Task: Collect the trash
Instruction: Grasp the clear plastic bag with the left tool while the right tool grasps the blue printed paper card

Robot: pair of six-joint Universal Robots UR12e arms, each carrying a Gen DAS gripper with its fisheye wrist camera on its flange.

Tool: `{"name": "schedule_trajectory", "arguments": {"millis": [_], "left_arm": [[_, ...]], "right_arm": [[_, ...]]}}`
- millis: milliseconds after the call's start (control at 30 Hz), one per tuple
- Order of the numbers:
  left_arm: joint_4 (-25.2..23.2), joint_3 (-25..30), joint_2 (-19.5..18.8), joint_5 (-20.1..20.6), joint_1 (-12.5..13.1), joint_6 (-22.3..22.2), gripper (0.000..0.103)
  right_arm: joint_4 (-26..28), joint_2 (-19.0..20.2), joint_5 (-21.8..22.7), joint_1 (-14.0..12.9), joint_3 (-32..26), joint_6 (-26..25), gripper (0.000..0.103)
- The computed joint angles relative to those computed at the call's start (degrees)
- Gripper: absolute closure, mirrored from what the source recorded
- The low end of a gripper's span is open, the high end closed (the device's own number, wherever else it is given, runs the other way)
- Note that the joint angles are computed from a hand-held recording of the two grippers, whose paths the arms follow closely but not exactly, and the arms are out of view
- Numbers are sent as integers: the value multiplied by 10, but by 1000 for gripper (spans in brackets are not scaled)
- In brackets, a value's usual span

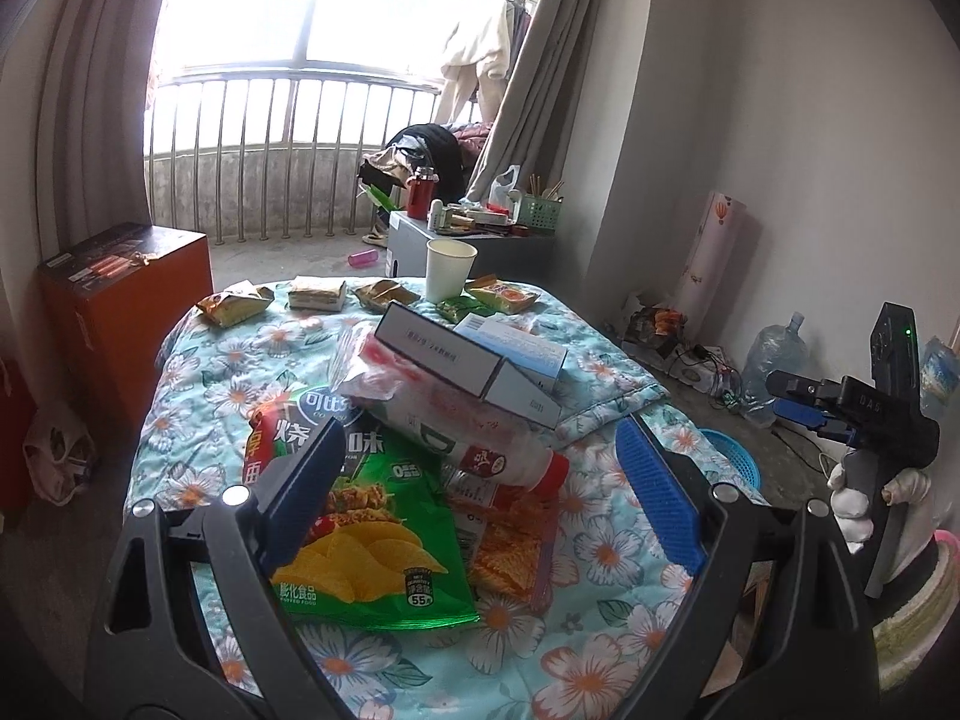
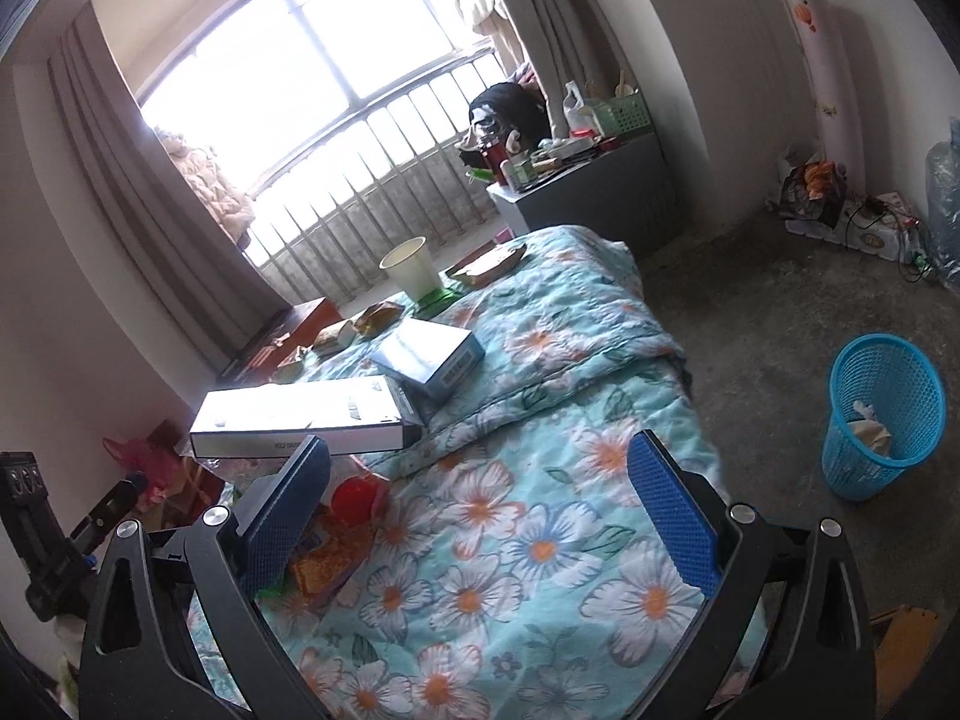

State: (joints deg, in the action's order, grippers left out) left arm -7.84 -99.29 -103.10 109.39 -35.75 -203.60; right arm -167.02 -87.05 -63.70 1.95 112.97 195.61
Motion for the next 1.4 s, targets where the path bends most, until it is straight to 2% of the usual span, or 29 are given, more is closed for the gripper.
{"name": "schedule_trajectory", "arguments": {"millis": [133, 267, 400, 567, 600, 667, 733, 833, 933, 1000, 1133, 1267, 1333, 1400], "left_arm": [[-1, -14, 5, -3, 8, -20, 16], [27, -27, 9, -9, 22, -62, 16], [79, -48, 15, -78, 55, -149, 16], [137, -66, 7, -175, 92, -236, 31], [147, -68, 4, -196, 99, -254, 37], [161, -72, 0, -219, 107, -272, 42], [170, -73, -4, -239, 113, -283, 47], [178, -71, -9, -262, 119, -281, 52], [174, -70, -9, -270, 121, -277, 55], [177, -69, -12, -276, 123, -276, 57], [176, -68, -14, -286, 127, -276, 62], [178, -68, -17, -294, 130, -274, 68], [181, -67, -19, -301, 132, -275, 75], [184, -67, -21, -307, 134, -275, 76]], "right_arm": [[18, 14, 32, 8, -14, 1, 7], [37, 24, 30, 17, -28, -7, 7], [46, 40, 56, 15, -43, 6, 7], [77, 77, 107, 7, -88, 38, 7], [94, 86, 109, 9, -104, 24, 7], [123, 101, 90, 17, -133, -15, 7], [176, 123, 79, 26, -176, -83, 7], [264, 159, 60, 42, -242, -185, 7], [318, 193, 5, 65, -301, -272, 7], [351, 215, -9, 75, -336, -317, 7], [425, 263, -36, 89, -408, -358, 7], [475, 293, -66, 99, -451, -375, 7], [499, 306, -79, 104, -471, -387, 7], [516, 314, -90, 110, -485, -401, 7]]}}
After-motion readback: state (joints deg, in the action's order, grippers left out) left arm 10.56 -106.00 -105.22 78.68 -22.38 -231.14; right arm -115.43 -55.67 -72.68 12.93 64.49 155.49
